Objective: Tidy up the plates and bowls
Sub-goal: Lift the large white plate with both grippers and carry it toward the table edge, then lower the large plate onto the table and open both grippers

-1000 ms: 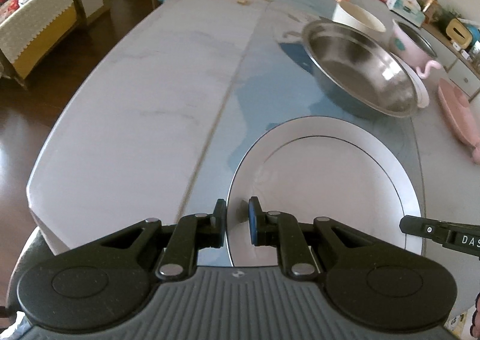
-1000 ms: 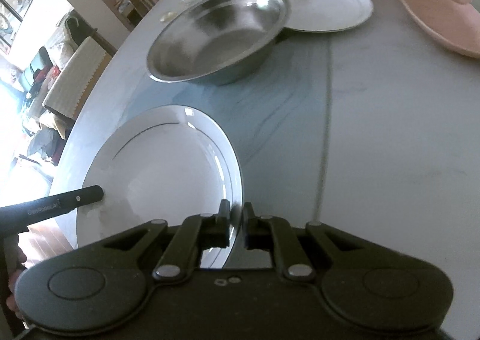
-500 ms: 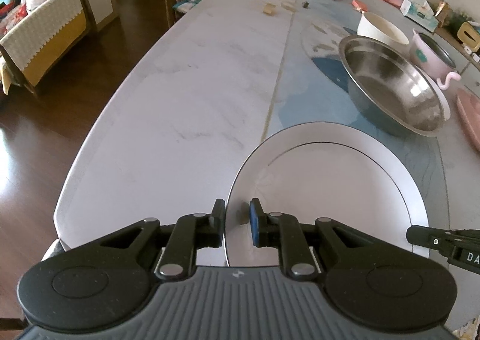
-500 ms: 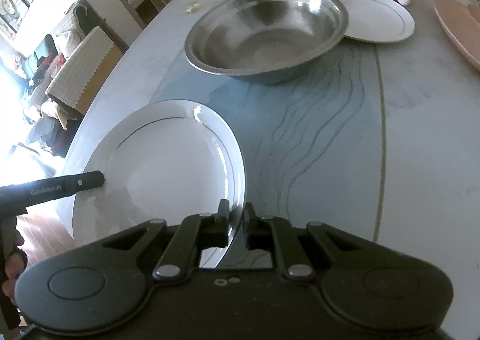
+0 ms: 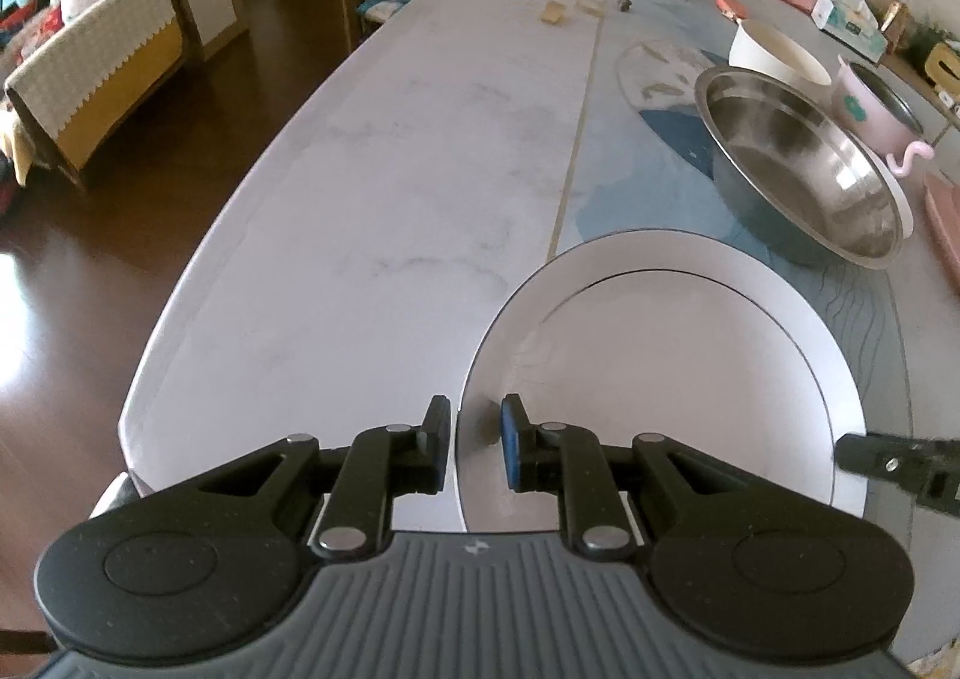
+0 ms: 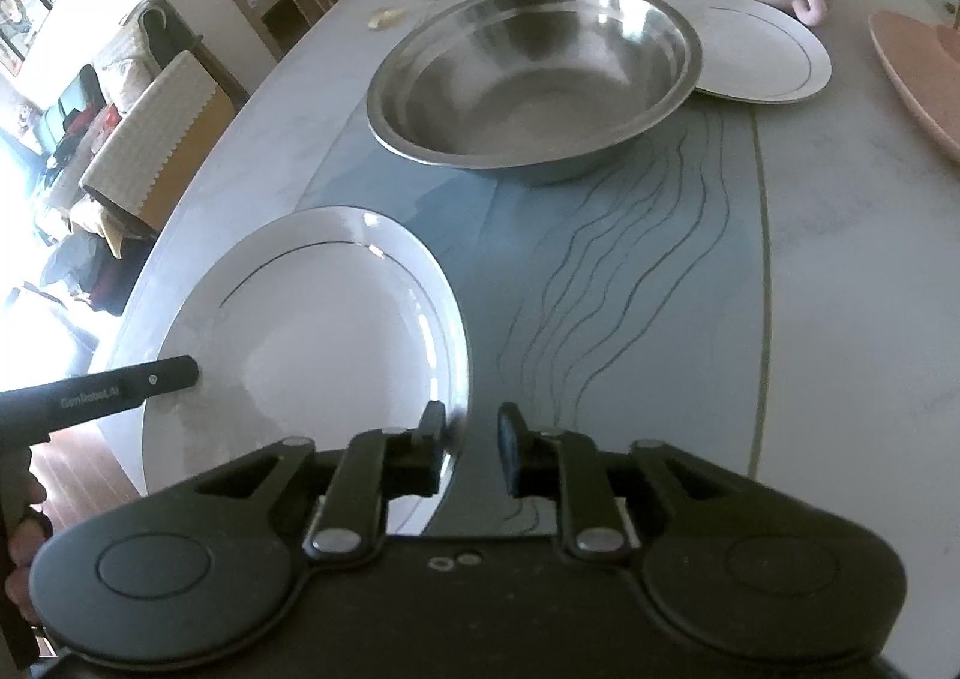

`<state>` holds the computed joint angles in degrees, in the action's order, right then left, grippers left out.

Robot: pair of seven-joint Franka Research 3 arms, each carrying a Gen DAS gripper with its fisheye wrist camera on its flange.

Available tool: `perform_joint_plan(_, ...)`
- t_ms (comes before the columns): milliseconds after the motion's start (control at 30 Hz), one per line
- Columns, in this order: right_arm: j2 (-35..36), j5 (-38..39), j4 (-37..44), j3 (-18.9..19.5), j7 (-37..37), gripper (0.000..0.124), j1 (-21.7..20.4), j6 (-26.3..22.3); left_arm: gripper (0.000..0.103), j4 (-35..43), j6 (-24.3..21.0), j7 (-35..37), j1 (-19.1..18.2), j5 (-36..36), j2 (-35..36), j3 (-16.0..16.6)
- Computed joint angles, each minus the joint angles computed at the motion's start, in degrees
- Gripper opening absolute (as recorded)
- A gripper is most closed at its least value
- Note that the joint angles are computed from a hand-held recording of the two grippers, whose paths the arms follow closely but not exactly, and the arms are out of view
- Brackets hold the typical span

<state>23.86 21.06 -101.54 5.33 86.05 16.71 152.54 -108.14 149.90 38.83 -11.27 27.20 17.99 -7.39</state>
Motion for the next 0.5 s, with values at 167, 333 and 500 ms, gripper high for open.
perform_joint_plan(167, -2.04, -1.4, -2.2, -0.67, -0.27, 0.028, 0.37, 1.46, 0.018, -0.58, -1.41, -0.05, -0.42, 0.75, -0.98, 0.01)
perform_joint_plan(333, -4.38, -4.33, -4.79, -2.05, 1.29, 0.03, 1.15, 3.81, 0.028, -1.76, -1.98, -1.35, -0.06, 0.72, -2.46, -0.02)
perform_joint_plan(500, -6.14, -6.59, -6.41, -3.11, 3.37, 0.034, 0.93, 5.26, 0.029, -3.37, -1.17, -2.12, 0.41, 1.29, -4.53, -0.19)
